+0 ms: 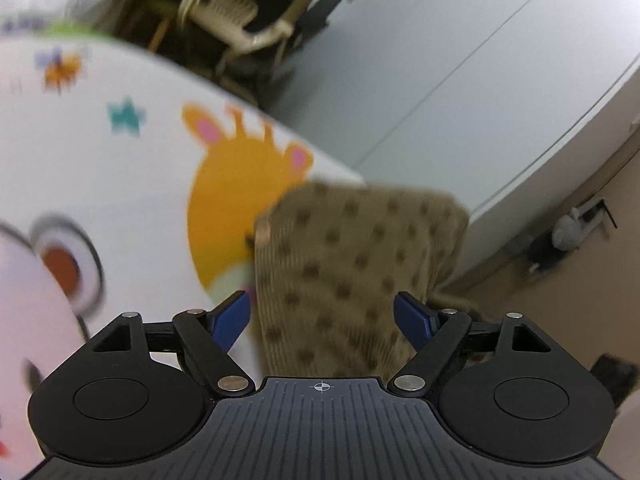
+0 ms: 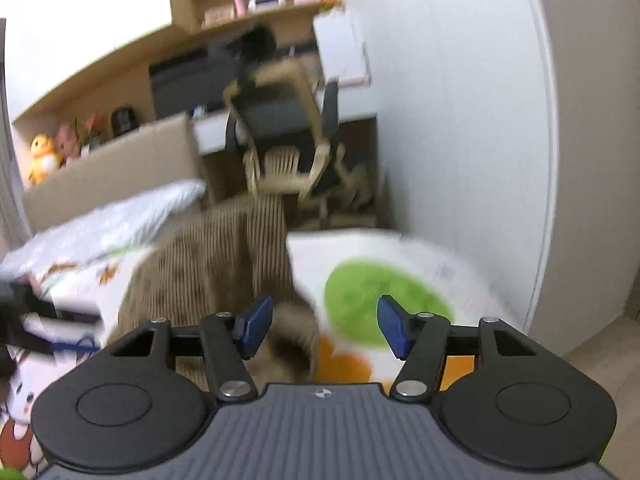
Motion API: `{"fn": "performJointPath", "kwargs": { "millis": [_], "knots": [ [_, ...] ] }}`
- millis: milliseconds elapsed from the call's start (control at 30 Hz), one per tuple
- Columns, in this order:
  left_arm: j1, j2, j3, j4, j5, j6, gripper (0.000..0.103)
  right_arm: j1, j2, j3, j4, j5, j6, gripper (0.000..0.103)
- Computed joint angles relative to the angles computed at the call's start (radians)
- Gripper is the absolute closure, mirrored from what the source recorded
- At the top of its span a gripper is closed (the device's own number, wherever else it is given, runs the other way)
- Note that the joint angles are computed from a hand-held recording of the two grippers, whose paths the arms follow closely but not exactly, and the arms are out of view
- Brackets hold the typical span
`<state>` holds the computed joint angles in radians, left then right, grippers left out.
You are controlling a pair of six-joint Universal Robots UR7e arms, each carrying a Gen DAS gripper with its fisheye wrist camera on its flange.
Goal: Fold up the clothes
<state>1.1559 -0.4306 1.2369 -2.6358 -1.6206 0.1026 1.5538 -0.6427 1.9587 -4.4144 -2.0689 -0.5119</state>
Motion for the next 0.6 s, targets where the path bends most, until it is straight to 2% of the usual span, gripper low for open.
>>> {"fn": "performJointPath", "kwargs": {
  "millis": [100, 200, 267, 400, 533, 567, 600],
  "knots": [
    [0.0, 0.008, 0.02, -0.017, 0.012, 0.009, 0.017, 0.001, -0.005, -0.038, -0.014, 0.02, -0.078, 0.044],
    [-0.011, 0.003, 0.046, -0.107, 0.025, 0.045, 0.017, 0.006, -0.008, -0.059, 0.027, 0.07, -0.111, 0.044],
    [-0.018, -0.007, 0.059, -0.19, 0.003, 0.083, 0.017, 0.006, -0.007, -0.095, 0.068, 0.076, -0.117, 0.044],
    [-0.025, -0.01, 0.035, -0.219, -0.096, 0.155, 0.017, -0.002, -0.01, -0.134, 0.129, 0.079, -0.14, 0.044],
    [-0.027, 0.046, -0.068, -0.079, -0.235, 0.205, 0.016, -0.004, -0.012, -0.11, 0.154, 0.044, -0.203, 0.024],
    [-0.03, 0.066, -0.092, -0.046, -0.259, 0.203, 0.015, -0.004, -0.005, -0.107, 0.155, 0.016, -0.224, 0.021],
    [-0.033, 0.093, -0.125, -0.023, -0.247, 0.182, 0.015, -0.005, 0.005, -0.106, 0.15, -0.017, -0.247, 0.02]
  ]
}}
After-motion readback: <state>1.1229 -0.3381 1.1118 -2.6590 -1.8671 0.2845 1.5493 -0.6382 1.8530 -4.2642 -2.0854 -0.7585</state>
